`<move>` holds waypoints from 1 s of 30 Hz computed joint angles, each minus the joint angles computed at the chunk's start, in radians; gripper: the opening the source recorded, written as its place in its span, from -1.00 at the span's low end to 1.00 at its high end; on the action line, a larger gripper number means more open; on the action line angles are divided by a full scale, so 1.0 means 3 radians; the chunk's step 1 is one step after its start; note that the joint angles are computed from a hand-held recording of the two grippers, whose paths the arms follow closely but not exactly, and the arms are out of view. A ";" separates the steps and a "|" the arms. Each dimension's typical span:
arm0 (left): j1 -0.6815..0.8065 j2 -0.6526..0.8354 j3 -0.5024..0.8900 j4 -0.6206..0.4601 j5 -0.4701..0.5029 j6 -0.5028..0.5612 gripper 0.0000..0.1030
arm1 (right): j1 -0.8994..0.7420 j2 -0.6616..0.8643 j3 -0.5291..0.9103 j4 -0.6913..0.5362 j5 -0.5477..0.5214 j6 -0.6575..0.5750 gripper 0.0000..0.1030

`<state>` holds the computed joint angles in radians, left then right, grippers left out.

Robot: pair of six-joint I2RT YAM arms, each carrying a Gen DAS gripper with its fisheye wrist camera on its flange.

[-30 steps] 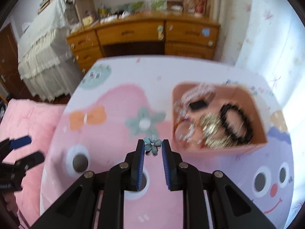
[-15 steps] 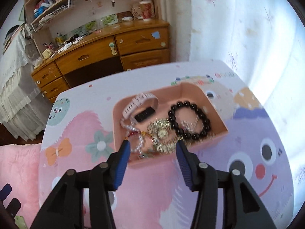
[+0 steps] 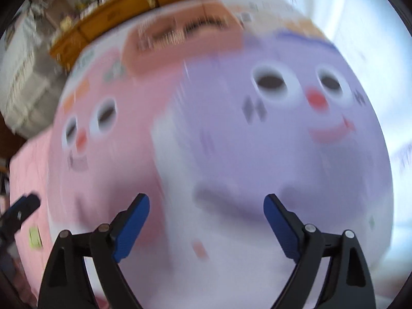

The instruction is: Organize jewelry

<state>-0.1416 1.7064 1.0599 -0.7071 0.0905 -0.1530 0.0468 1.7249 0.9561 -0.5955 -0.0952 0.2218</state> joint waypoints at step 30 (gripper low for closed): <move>-0.1276 -0.0697 0.0883 -0.0607 -0.1367 -0.1030 0.94 | -0.0608 -0.1379 0.0697 -0.1097 -0.0527 -0.0979 0.86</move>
<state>-0.5245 1.4972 1.3246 -0.8893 -0.3195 -0.4620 -0.1355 1.3114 1.1652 -0.9246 -0.2533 -0.0718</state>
